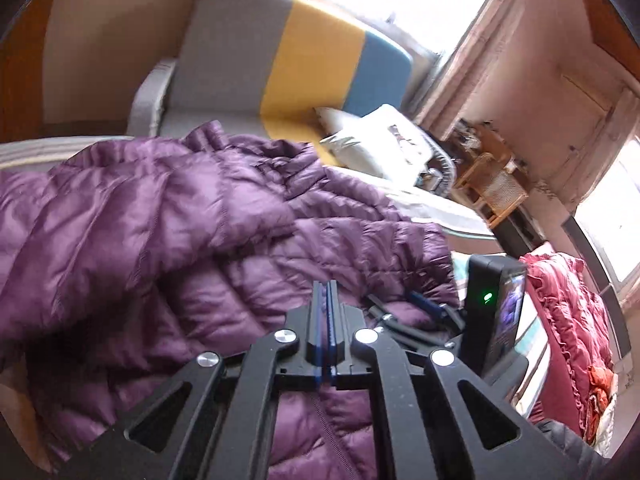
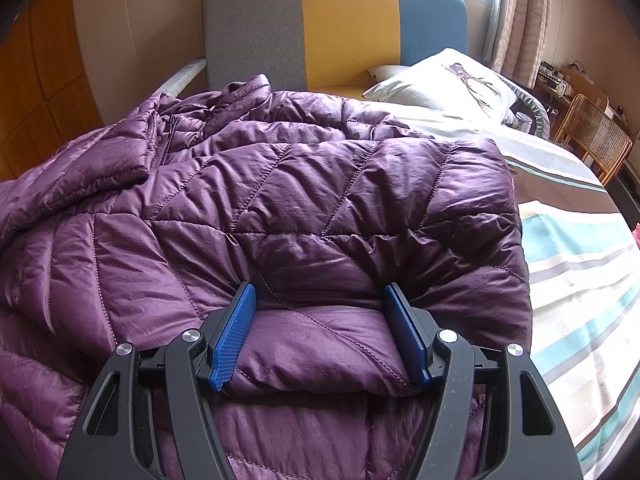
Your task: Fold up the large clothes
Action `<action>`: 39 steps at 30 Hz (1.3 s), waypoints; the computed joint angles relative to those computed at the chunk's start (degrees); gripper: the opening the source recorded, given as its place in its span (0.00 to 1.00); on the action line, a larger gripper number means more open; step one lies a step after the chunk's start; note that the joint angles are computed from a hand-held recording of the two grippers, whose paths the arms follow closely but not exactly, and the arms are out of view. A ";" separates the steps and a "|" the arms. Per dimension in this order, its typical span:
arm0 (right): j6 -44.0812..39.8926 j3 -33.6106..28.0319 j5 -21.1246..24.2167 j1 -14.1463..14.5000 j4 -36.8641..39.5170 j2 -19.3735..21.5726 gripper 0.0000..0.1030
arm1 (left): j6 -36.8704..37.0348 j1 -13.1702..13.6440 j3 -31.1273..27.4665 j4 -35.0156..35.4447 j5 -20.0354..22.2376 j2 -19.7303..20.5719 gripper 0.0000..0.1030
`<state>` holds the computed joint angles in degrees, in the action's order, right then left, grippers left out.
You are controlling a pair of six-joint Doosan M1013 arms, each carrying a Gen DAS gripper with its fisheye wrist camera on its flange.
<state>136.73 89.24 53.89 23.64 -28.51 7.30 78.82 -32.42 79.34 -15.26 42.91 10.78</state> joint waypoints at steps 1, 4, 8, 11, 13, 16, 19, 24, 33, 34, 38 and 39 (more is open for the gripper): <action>0.00 -0.02 -0.02 -0.01 0.03 0.01 0.64 | -0.91 0.03 0.54 1.14 0.12 -0.36 0.10; 0.01 -0.03 0.03 0.02 -0.03 0.03 0.64 | -5.37 -0.10 2.29 5.78 0.75 -1.51 0.15; 0.12 -0.23 0.52 0.21 -0.66 0.23 0.64 | -12.37 0.07 5.58 12.20 -2.35 -4.40 0.49; 0.33 -0.26 0.87 0.43 -1.24 0.27 0.64 | -13.24 0.07 5.18 15.58 -2.12 -4.84 0.56; 0.41 -0.17 0.91 0.49 -1.37 0.20 0.64 | -11.68 -0.23 3.66 17.40 -0.43 -4.03 0.56; 0.33 -0.14 0.76 0.42 -1.14 0.17 0.64 | -11.44 -1.61 0.70 24.65 3.20 -1.72 0.56; 0.37 -0.03 0.49 0.36 -0.78 0.04 0.64 | -12.61 -2.60 -1.76 30.81 5.88 0.45 0.56; 0.35 0.12 0.08 0.14 -0.31 -0.10 0.64 | -9.47 -3.44 -5.83 35.51 11.68 4.43 0.56; 0.36 0.36 -0.61 -0.16 0.32 -0.28 0.64 | -9.73 -0.57 -5.65 28.67 7.76 5.15 0.06; 0.37 0.35 -0.57 -0.15 0.29 -0.29 0.64 | -9.37 -0.06 -5.12 26.28 6.27 4.63 0.05; 0.40 0.32 -0.50 -0.11 0.23 -0.30 0.64 | -3.40 1.20 -4.20 15.07 2.37 3.51 0.05; 0.49 0.30 -0.48 -0.09 0.10 -0.27 0.64 | -1.47 1.22 -4.38 12.28 1.93 3.61 0.05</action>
<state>137.22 89.54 53.41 23.56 -28.41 7.03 77.35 -31.20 74.96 -2.98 44.84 14.39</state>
